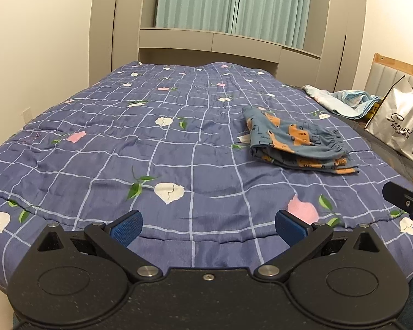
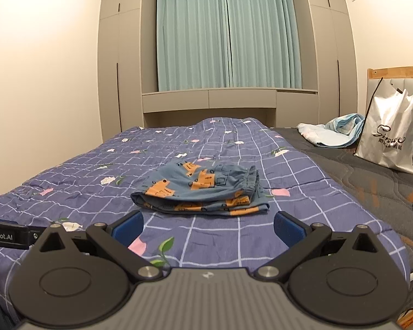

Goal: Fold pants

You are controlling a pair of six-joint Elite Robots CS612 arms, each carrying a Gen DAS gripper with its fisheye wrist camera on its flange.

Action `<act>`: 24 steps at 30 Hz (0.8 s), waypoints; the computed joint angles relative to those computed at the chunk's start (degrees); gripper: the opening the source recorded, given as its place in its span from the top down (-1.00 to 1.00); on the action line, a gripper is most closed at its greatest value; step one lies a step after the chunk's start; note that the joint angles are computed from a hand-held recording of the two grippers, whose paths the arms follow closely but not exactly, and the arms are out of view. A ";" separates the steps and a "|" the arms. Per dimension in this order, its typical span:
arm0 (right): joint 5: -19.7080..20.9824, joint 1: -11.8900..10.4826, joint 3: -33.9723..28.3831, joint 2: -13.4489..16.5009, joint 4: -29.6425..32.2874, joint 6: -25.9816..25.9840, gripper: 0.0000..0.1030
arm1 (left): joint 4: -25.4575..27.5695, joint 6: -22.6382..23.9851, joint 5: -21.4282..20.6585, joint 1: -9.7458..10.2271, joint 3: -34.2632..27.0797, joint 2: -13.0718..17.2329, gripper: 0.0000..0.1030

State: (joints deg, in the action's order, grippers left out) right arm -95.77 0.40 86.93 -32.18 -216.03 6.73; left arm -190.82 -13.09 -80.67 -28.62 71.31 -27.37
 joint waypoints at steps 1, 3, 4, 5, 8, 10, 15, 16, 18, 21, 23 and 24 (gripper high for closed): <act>-0.15 -0.01 -0.04 0.07 0.33 0.14 -1.00 | 0.08 0.05 0.08 -0.02 -0.05 0.04 -0.99; -0.20 -0.06 -0.13 0.19 1.13 0.60 -1.00 | 0.46 0.02 0.30 -0.04 -0.30 0.19 -0.99; -0.22 -0.09 -0.18 0.24 1.53 0.84 -1.00 | 0.67 0.05 0.46 -0.06 -0.44 0.28 -0.99; -0.11 -0.13 -0.21 0.25 2.01 1.05 -1.00 | 0.80 0.12 0.62 -0.08 -0.54 0.35 -0.99; 0.18 -0.20 -0.40 0.31 3.00 1.43 -1.00 | 1.23 0.31 0.90 -0.11 -0.90 0.56 -0.99; 0.27 -0.23 -0.46 0.33 3.50 1.59 -1.00 | 1.51 0.31 0.94 -0.11 -1.06 0.67 -0.99; 0.45 -0.26 -0.62 0.34 4.45 1.82 -1.00 | 2.06 0.38 0.89 -0.10 -1.23 0.80 -0.99; 0.48 -0.27 -0.62 0.33 4.54 1.82 -1.00 | 2.13 0.39 0.88 -0.11 -1.21 0.80 -0.99; 0.53 -0.26 -0.60 0.32 4.63 1.78 -1.00 | 2.31 0.41 0.88 -0.12 -1.22 0.81 -0.99; 0.57 -0.25 -0.60 0.33 4.67 1.73 -1.00 | 2.32 0.45 0.89 -0.12 -1.17 0.78 -0.99; 0.54 -0.24 -0.61 0.32 4.69 1.73 -1.00 | 2.28 0.45 0.87 -0.12 -1.17 0.79 -0.99; 0.54 -0.24 -0.61 0.32 4.69 1.73 -1.00 | 2.28 0.45 0.87 -0.12 -1.17 0.79 -0.99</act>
State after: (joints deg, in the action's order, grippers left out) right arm -95.23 0.16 86.32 -31.86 -211.34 8.47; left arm -188.55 -12.64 -79.80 -28.74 70.14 -26.58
